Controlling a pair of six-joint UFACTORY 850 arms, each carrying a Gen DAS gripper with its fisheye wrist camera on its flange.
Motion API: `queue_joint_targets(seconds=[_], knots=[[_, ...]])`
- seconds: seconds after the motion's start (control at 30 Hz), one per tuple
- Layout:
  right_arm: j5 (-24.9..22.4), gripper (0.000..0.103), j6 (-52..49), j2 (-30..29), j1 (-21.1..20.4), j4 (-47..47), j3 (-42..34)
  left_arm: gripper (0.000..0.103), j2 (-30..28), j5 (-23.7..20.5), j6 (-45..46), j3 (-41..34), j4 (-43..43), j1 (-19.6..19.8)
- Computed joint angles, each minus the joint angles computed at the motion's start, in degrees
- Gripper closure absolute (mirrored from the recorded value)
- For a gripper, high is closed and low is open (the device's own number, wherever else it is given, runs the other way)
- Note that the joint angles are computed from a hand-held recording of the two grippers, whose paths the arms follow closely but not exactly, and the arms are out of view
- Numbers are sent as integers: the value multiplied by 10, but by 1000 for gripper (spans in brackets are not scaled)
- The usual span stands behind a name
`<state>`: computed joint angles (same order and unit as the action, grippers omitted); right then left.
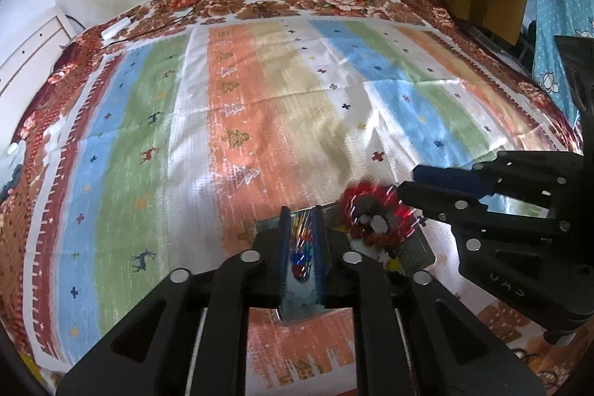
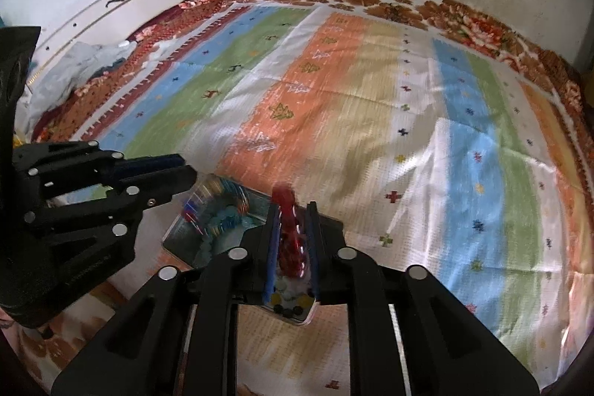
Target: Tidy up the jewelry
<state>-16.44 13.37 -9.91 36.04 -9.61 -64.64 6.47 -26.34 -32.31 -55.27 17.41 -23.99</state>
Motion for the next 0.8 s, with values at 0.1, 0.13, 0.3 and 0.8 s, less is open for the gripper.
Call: queue_joint_targets(seconds=[0.1,0.13,0.3,0.8], knots=[[8,69,17,9,-1,-16,10,79,5,-4,-20,4,15,1],[9,69,22,10,-2,-20,11,78,6,-5,-21,6,14,3],[15,66,14,19,-7,-6,22,59,15,-5,-28,17,13,7],[47,30,-109,57,-21,117,70,17,31,-7,-26,41,16,-2]])
